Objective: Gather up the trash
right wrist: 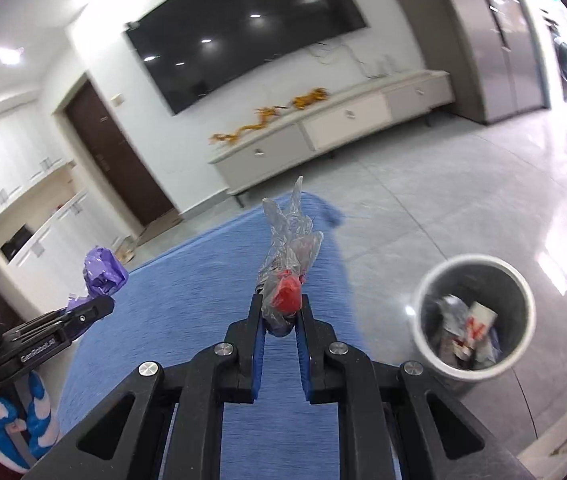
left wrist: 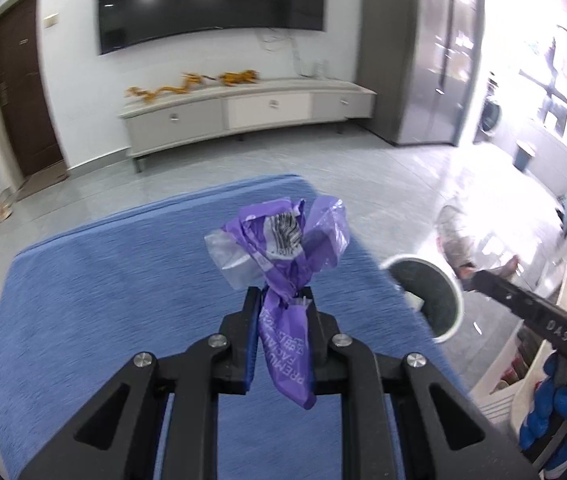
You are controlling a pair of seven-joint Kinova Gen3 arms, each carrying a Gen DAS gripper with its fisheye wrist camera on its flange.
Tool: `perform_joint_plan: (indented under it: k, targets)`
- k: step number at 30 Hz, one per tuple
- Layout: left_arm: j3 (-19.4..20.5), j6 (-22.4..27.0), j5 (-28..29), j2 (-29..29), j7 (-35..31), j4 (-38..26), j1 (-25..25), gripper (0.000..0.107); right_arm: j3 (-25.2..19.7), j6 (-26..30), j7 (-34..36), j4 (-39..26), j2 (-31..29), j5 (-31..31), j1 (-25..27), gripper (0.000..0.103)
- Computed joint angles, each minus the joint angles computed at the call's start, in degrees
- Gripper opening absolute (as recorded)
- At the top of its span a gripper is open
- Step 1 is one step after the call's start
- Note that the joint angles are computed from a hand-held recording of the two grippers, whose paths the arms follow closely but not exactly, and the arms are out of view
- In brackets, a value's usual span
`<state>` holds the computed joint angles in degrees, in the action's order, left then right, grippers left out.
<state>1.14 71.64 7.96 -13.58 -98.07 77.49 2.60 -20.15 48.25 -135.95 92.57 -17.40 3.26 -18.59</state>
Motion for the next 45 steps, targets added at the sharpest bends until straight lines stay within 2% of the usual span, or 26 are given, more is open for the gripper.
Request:
perform_joint_plan:
  k: [4,7,9,15,19,22,25,28,30,33,36,41,45]
  targets:
    - [7.1,0.35,-3.07,6.43,4.71,-4.5,3.2,0.017,4.41,2.66,1.0,1.57,-1.07,-2.14,1.06,0.014]
    - [10.68,1.03,-6.74,12.09,8.5,-8.57,7.6,0.017,8.82,5.57,3.62,2.09,-1.26,-4.78,2.08,0.014]
    - [11.63,2.38,-8.5,16.16,10.68,-11.86,10.96,0.017,12.05,7.67,5.92,2.48,-1.07,-6.78,3.02,0.014]
    - [11.28,7.31,-14.72,29.08,14.44,-22.63,21.83,0.017,21.2,13.34,14.9,1.84,3.47,-15.19,6.25,0.014]
    - [8.94,11.07,-14.49,36.67,15.55,-29.21,25.76,0.018,24.24,16.38,20.63,0.63,8.36,-20.54,9.08,0.014]
    - [7.05,12.84,-13.77,40.8,15.66,-32.9,27.43,0.02,23.52,18.12,23.13,-0.38,12.13,-21.71,11.35,0.014]
    - [6.14,12.94,-12.27,43.29,15.88,-33.65,27.78,0.02,23.02,18.7,25.49,-0.38,15.18,-24.3,13.73,0.014]
    - [5.91,12.61,-10.05,44.69,16.23,-33.66,27.11,0.027,22.12,19.58,25.44,-1.23,17.67,-24.15,15.31,0.017]
    - [5.74,12.18,-9.0,45.52,16.64,-33.99,26.74,0.039,21.85,20.03,25.14,-1.32,18.89,-23.64,16.25,0.023]
    - [5.42,11.67,-8.37,46.22,17.25,-34.09,26.56,0.043,21.79,19.88,25.05,-0.78,19.47,-23.94,17.61,0.039]
    - [5.32,11.44,-7.77,46.25,18.05,-34.2,26.43,0.043,21.87,19.77,24.38,-0.08,18.89,-24.1,18.61,0.042]
    - [4.46,7.98,-10.15,41.7,19.47,-30.47,27.82,0.043,21.6,19.75,21.43,-0.9,16.06,-22.52,18.87,0.045]
    - [3.84,3.07,-14.64,34.22,22.92,-24.17,29.37,0.043,20.2,18.94,17.63,-2.94,12.78,-18.7,17.2,0.049]
